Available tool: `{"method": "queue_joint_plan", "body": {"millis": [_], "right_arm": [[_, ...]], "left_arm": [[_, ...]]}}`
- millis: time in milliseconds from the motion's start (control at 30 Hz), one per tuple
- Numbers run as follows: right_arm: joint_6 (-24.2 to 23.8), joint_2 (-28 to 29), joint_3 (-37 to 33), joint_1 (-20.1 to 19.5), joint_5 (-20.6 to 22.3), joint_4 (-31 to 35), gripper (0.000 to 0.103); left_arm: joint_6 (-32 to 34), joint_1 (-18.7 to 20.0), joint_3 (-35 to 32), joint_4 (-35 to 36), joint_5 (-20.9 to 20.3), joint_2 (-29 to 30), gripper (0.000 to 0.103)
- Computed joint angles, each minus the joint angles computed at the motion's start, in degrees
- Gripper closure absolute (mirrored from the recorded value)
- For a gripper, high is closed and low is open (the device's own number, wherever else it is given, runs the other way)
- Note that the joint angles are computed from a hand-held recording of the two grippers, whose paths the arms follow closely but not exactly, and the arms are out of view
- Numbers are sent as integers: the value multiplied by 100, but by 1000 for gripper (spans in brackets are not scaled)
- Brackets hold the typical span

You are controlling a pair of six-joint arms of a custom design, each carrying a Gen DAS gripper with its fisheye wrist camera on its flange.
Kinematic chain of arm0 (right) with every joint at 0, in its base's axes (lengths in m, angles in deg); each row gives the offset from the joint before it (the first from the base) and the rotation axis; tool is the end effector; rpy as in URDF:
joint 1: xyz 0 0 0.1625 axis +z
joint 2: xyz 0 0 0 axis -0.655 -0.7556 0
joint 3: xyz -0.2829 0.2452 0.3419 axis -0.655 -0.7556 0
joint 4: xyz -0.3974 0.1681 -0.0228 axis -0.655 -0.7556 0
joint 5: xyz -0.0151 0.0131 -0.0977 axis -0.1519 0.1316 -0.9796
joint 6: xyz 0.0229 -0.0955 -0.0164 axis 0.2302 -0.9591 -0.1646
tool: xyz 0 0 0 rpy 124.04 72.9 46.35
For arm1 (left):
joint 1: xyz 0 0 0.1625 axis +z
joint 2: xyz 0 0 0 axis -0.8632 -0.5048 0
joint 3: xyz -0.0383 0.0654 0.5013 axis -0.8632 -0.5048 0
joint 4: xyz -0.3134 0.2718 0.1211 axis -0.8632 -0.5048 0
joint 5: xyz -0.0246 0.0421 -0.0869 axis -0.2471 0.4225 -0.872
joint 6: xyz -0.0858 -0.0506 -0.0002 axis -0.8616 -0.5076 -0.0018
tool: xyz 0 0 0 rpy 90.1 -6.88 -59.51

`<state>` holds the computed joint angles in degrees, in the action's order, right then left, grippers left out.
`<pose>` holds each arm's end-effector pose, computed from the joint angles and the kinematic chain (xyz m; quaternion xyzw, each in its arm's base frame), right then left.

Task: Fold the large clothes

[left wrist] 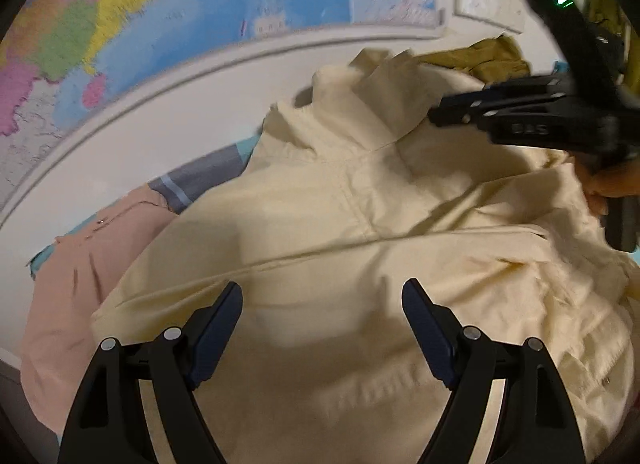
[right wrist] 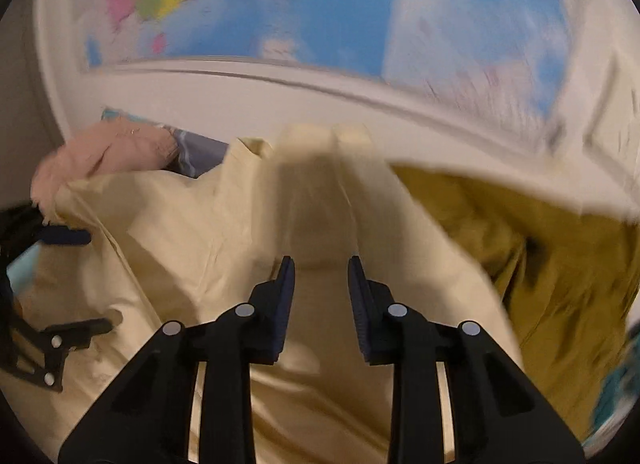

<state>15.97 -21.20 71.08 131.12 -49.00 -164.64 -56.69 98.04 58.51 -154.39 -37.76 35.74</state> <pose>0.1114 -0.6097 0.2694 0.3884 -0.8602 0.2259 0.2413 -0.2959 -0.5044 0.0621 0.2432 0.8651 -0.2547 0.3571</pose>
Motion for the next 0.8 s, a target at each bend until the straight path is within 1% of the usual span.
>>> {"method": "queue_joint_plan", "body": {"millis": [33,67,100,133,167,200,267,333,367,467,533,567,600,633,667,700,800], "right_arm": [[-136,-175,167,-46,177,-8,74],[-265,-422,340,-107,397,185,72],[-375,-699,505,-181,615,485,67],[-478,-912,643,-233,745,688,62],[-710,-1221,867,-321,929,921,60],[-978,-1526,1091,-427,1086,1169,54],[-1346,-1948,1457,-616,1210,1456,52],[-1601,-2346,1765,-870,1236,1910,53],[-1647,-2483,1827,-939,1178,2060,53],[-1787,-2577,2174,-1199,855,1915,54],[-1720,-2469,2326,-1317,578,1644,53],[-1665,-2317,2418,-1322,308,1329,53],[-1606,-2230,2460,-1353,231,1207,53],[-1586,-2269,2467,-1419,316,1235,53],[-1525,-2317,2462,-1443,412,1315,54],[-1499,-2373,2440,-1464,506,1420,54],[-1517,-2754,2418,-1611,1193,1996,54]], "left_arm": [[58,-108,140,-158,-32,-63,24],[102,-191,247,-283,-58,-109,23],[147,-342,426,-447,-163,-188,22],[124,-435,513,-490,-190,-218,22],[88,-590,672,-546,-251,-259,21],[69,-682,769,-543,-325,-281,21],[-11,-928,1024,-608,-527,-293,21],[-53,-1109,1201,-684,-736,-264,21],[-141,-1232,1317,-716,-766,-220,20],[-459,-1397,1471,-529,-944,-143,20],[-664,-1433,1581,-468,-1120,-118,20],[-838,-1453,1602,-289,-1071,-74,20],[-994,-1429,1589,-100,-1010,-36,20],[-1204,-1405,1564,136,-986,-1,20],[-1331,-1397,1587,207,-976,9,20],[-1417,-1420,1641,125,-966,17,20],[-1517,-1582,1918,-455,-949,-99,20]]}}
